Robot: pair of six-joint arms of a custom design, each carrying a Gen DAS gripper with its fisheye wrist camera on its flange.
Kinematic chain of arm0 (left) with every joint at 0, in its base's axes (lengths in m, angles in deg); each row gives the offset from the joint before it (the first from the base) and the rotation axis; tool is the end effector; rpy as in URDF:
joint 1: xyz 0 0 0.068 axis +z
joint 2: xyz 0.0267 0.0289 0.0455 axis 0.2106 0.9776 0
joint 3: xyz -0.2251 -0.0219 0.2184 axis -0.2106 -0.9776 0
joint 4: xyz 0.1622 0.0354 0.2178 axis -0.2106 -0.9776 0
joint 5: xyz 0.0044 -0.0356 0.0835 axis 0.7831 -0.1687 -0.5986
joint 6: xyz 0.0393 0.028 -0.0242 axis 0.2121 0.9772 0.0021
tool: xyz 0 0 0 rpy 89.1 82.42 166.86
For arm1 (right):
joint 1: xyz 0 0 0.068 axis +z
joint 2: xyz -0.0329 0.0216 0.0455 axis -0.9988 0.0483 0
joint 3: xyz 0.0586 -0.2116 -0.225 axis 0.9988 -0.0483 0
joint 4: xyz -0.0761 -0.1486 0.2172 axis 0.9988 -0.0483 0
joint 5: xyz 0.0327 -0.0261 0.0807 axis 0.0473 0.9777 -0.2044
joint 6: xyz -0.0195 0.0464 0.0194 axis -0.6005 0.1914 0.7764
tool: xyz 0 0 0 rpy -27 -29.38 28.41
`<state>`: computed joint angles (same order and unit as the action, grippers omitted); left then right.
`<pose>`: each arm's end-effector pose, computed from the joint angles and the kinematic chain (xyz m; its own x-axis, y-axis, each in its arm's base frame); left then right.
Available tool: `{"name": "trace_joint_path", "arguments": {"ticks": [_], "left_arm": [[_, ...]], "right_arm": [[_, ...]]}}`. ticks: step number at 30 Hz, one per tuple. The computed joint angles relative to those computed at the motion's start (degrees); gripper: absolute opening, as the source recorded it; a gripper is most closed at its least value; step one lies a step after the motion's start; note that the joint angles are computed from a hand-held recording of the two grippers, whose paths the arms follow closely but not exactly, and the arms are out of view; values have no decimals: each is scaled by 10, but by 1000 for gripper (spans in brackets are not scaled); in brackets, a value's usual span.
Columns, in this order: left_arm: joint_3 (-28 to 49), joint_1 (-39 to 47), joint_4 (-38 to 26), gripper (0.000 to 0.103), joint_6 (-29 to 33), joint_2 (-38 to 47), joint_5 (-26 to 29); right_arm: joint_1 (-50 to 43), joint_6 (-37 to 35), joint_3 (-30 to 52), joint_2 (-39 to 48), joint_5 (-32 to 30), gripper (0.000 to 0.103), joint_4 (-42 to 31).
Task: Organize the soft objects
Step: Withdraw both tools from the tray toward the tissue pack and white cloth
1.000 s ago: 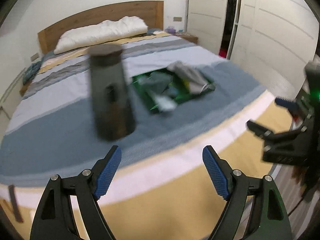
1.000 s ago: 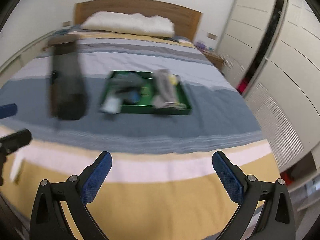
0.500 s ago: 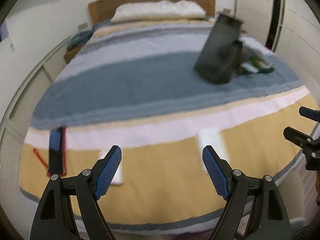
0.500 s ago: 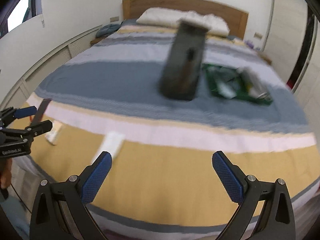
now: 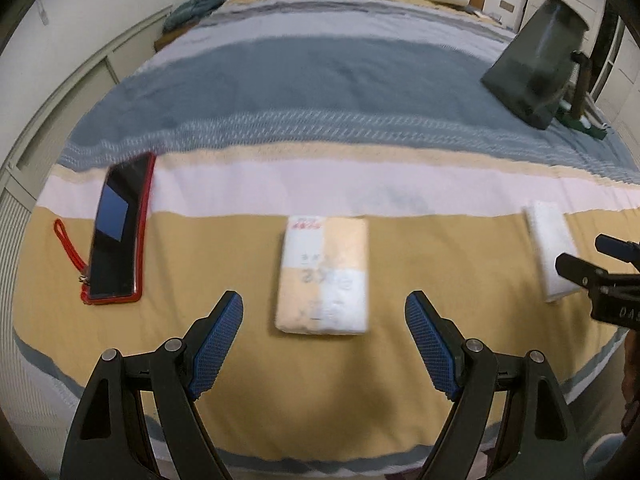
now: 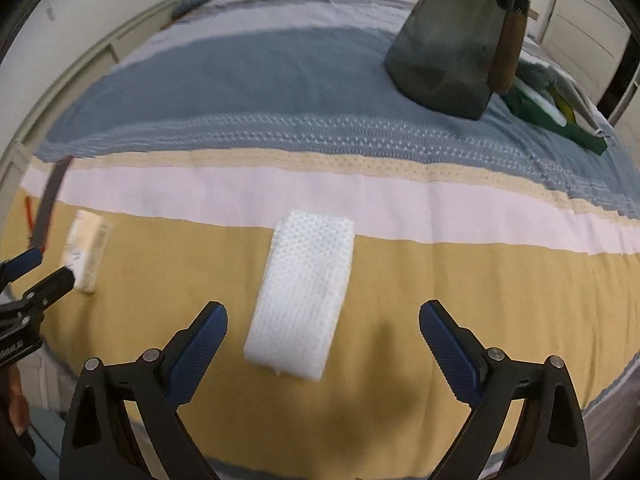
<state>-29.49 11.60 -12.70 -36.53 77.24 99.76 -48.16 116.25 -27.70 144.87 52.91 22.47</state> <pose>0.3945 -0.0100 0.0647 -0.8015 0.4129 -0.4326 0.4483 0.8936 0.0224 0.2184 0.1652 0.1188 -0.9031 0.1632 -0.3971 0.1565 0.9864 0.0497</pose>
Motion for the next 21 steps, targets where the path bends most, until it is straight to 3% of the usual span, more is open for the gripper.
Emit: {"name": "trace_joint_path", "arguments": {"ticks": [5,8,15,21], "left_arm": [[38,2,-19,79,10,48,-7],[64,-4,-31,79,10,74,-16],[87,-20,-40,79,6,93,-33],[88,-25,-30,80,8,102,-45]], "right_arm": [[-6,23,41,68,-16,95,4],[-15,20,55,89,-21,85,-1],[-11,8,113,172,-14,81,12],[11,23,134,182,7,72,-10]]}}
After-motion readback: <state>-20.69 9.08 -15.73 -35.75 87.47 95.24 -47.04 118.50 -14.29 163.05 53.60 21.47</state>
